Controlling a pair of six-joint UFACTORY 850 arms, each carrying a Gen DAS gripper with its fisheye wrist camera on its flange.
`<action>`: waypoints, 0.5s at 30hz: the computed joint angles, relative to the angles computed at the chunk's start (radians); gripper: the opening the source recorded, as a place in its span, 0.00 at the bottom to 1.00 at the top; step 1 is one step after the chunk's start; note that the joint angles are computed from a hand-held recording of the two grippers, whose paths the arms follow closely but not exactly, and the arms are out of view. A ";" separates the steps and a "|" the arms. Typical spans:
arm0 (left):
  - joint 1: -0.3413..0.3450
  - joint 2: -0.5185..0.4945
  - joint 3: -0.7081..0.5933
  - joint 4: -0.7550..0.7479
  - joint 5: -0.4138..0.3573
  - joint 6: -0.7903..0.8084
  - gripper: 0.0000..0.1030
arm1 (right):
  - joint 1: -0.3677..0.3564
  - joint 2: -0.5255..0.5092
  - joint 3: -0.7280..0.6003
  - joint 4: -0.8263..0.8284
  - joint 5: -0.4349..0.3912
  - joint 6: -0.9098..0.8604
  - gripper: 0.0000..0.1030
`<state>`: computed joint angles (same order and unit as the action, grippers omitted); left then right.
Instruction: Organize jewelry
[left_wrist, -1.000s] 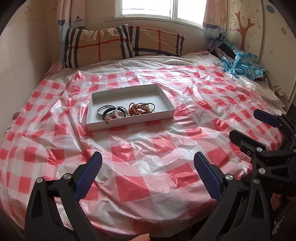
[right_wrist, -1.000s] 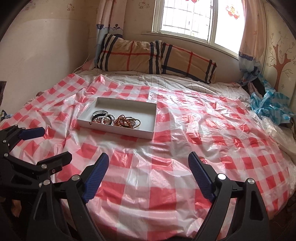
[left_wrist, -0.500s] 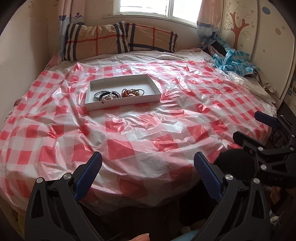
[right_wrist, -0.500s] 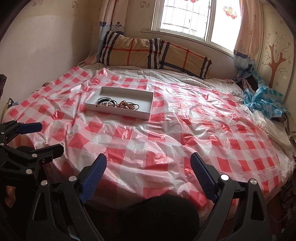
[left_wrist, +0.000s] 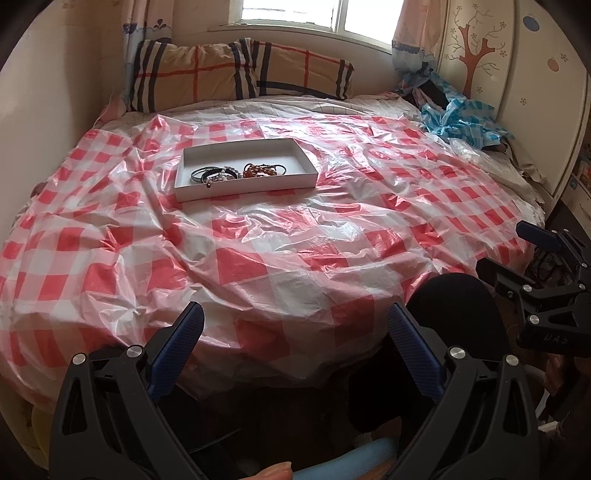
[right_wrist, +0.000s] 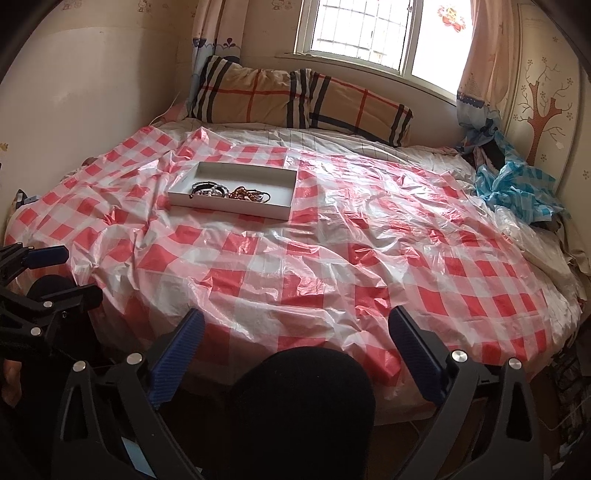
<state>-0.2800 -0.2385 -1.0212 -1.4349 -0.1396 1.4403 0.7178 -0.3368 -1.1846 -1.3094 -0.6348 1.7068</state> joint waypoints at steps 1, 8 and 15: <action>-0.002 0.001 0.000 0.016 0.000 -0.016 0.93 | 0.001 0.003 0.003 0.003 -0.002 0.000 0.93; -0.020 0.010 0.006 0.042 0.021 -0.041 0.93 | 0.001 0.020 0.028 0.015 0.003 0.010 0.93; -0.057 0.023 0.015 0.182 0.077 -0.172 0.93 | -0.007 0.043 0.061 0.019 0.034 0.043 0.93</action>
